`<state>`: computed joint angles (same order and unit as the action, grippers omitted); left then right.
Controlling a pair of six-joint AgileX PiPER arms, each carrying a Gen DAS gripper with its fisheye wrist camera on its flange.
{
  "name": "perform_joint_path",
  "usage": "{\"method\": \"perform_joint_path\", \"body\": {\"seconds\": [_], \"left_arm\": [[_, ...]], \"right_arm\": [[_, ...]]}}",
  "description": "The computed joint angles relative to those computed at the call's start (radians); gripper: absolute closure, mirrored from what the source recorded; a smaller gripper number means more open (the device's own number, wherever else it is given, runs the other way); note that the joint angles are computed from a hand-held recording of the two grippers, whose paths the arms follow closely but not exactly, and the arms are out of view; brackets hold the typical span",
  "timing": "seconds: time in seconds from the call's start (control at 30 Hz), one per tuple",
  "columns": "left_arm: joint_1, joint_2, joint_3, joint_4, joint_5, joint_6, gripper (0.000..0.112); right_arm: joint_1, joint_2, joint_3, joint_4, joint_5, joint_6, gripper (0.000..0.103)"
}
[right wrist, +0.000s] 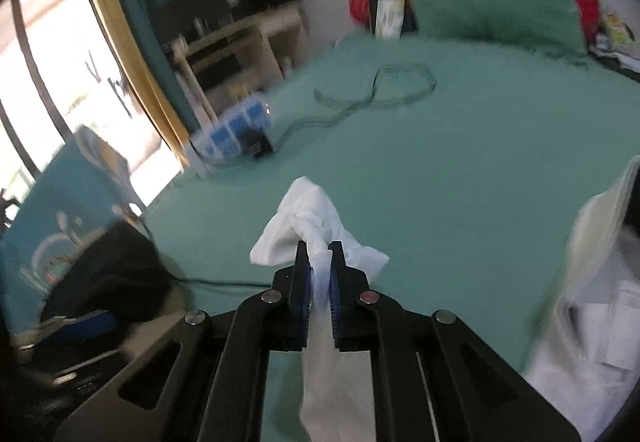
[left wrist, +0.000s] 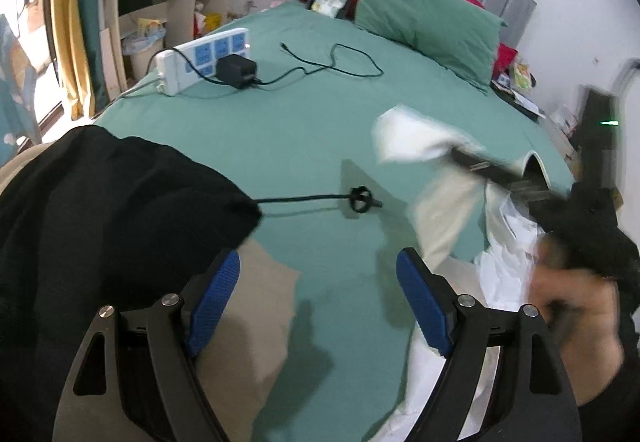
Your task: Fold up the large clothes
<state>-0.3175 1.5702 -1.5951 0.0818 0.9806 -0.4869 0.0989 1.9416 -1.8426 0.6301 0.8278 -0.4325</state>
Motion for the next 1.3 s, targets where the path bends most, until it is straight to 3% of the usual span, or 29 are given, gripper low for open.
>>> {"method": "perform_joint_path", "body": {"seconds": [0.1, 0.27, 0.37, 0.5, 0.53, 0.6, 0.63, 0.67, 0.87, 1.03, 1.1, 1.13, 1.17, 1.2, 1.23, 1.3], "left_arm": [[-0.037, 0.01, -0.001, 0.001, 0.003, -0.014, 0.028], [-0.168, 0.059, -0.043, 0.096, 0.043, -0.077, 0.028], [-0.24, 0.091, -0.068, 0.127, 0.048, -0.088, 0.028], [-0.315, 0.174, -0.112, 0.105, 0.076, -0.073, 0.028], [-0.323, 0.186, -0.114, 0.086, 0.078, -0.071, 0.028], [-0.344, 0.195, -0.098, 0.059, 0.059, -0.07, 0.028], [-0.355, 0.197, -0.092, 0.066, 0.058, -0.073, 0.028], [-0.365, 0.203, -0.092, 0.077, 0.06, -0.072, 0.028], [-0.342, 0.227, -0.114, 0.069, 0.06, -0.05, 0.028], [-0.311, 0.282, -0.182, 0.109, 0.068, -0.013, 0.029], [-0.282, 0.304, -0.183, 0.08, 0.061, 0.025, 0.046], [-0.271, 0.315, -0.188, 0.063, 0.068, 0.03, 0.066], [-0.255, 0.322, -0.187, 0.03, 0.069, 0.038, 0.08], [-0.233, 0.317, -0.163, -0.024, 0.042, 0.055, 0.085], [-0.218, 0.308, -0.133, -0.062, 0.006, 0.07, 0.091], [-0.222, 0.297, -0.101, -0.038, -0.036, 0.062, 0.104]], "right_arm": [[-0.134, -0.156, 0.154, 0.167, 0.025, -0.174, 0.095], [-0.419, -0.295, 0.3, 0.373, 0.221, -0.39, 0.095], [-0.587, -0.347, 0.406, 0.399, 0.306, -0.489, 0.093], [-0.748, -0.362, 0.511, 0.333, 0.318, -0.506, 0.092], [-0.787, -0.356, 0.528, 0.294, 0.31, -0.482, 0.088], [-0.854, -0.339, 0.555, 0.223, 0.297, -0.433, 0.069], [-0.89, -0.322, 0.551, 0.2, 0.31, -0.413, 0.052], [-0.926, -0.307, 0.559, 0.158, 0.314, -0.379, 0.043], [-0.998, -0.295, 0.528, 0.069, 0.314, -0.367, 0.043], [-0.903, -0.252, 0.451, 0.064, 0.287, -0.379, 0.043], [-0.872, -0.224, 0.43, 0.068, 0.273, -0.387, 0.043], [-0.861, -0.202, 0.414, 0.065, 0.274, -0.38, 0.043], [-0.847, -0.174, 0.39, 0.065, 0.289, -0.366, 0.047], [-0.844, -0.153, 0.373, 0.066, 0.308, -0.361, 0.059], [-0.833, -0.13, 0.351, 0.059, 0.323, -0.351, 0.098], [-0.827, -0.123, 0.333, 0.046, 0.322, -0.349, 0.101]]}}
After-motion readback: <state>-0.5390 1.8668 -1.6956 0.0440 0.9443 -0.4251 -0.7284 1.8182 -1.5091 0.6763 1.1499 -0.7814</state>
